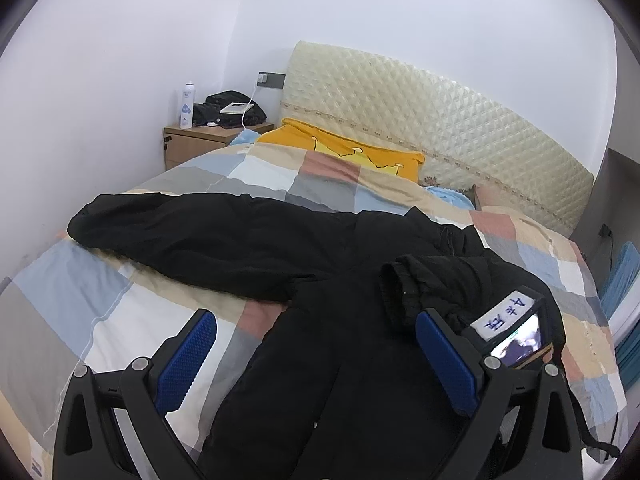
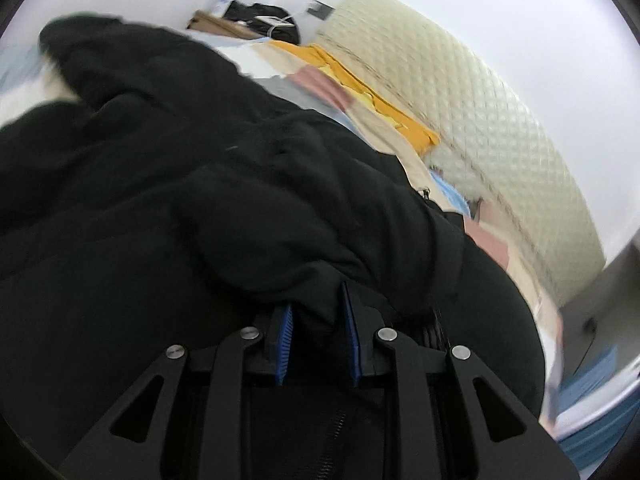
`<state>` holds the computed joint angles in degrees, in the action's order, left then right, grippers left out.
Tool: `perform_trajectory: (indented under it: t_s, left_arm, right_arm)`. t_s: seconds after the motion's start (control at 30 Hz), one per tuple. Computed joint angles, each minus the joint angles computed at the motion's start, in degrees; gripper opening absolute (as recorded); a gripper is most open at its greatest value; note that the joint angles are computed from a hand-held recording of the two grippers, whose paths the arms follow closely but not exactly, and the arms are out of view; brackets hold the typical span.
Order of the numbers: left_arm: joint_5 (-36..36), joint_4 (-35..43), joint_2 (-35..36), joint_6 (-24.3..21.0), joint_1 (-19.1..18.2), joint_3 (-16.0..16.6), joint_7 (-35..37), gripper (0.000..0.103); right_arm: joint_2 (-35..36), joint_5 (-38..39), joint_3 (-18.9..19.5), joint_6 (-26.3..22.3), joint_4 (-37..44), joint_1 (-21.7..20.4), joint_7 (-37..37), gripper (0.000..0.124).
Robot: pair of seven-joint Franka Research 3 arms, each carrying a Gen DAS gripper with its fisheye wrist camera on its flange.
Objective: Fold large clothes
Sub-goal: 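Carry the sleeve across the jacket body with the right gripper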
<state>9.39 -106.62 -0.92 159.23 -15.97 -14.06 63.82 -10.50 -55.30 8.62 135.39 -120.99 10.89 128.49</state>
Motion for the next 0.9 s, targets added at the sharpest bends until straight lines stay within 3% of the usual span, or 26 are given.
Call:
perform_trajectory:
  t_s: [0.07, 0.1, 0.13, 0.2, 0.27, 0.43, 0.63, 0.8, 0.9]
  left_arm:
    - [0.02, 0.11, 0.11, -0.28, -0.05, -0.04, 0.19, 0.101]
    - [0.26, 0.13, 0.13, -0.34, -0.06, -0.05, 0.08, 0.101]
    - [0.33, 0.09, 0.11, -0.34, -0.07, -0.05, 0.16, 0.101]
    - [0.71, 0.16, 0.19, -0.42, -0.11, -0.1, 0.08, 0.101]
    - [0.56, 0.23, 0.22, -0.59, -0.2, -0.15, 0.28, 0.101]
    - [0.88, 0.59, 0.32, -1.32, -0.46, -0.34, 0.84, 0.101]
    - [2.39, 0.69, 0.31, -1.68, -1.04, -0.73, 0.89, 0.101]
    - [3.46, 0.18, -0.14, -1.94, -1.43, -0.91, 1.06, 0.101]
    - [4.25, -0.13, -0.44, -1.99, -1.63, -1.02, 0.98, 0.101]
  right_arm:
    - [-0.73, 2.29, -0.66, 1.27, -0.16, -0.13, 0.04, 0.025]
    - [-1.4, 4.28, -1.18, 2.31, -0.38, -0.33, 0.18, 0.035]
    - [-2.34, 7.03, -1.74, 3.16, -0.72, -0.57, 0.01, 0.057]
    - [-4.81, 10.71, -2.03, 5.57, -2.75, -1.25, 0.33, 0.084]
    - [-7.69, 17.31, -3.34, 9.15, -5.51, -1.14, -2.73, 0.084]
    - [-14.24, 23.36, -2.38, 9.88, -9.11, -2.98, -6.63, 0.084]
    - [-18.3, 28.22, -0.67, 2.46, -11.77, -6.78, -12.11, 0.082]
    - [-17.93, 29.4, 0.89, -0.65, -13.31, -9.94, -13.18, 0.059]
    - [-17.68, 28.35, 1.59, -0.83, -13.37, -11.48, -11.66, 0.053]
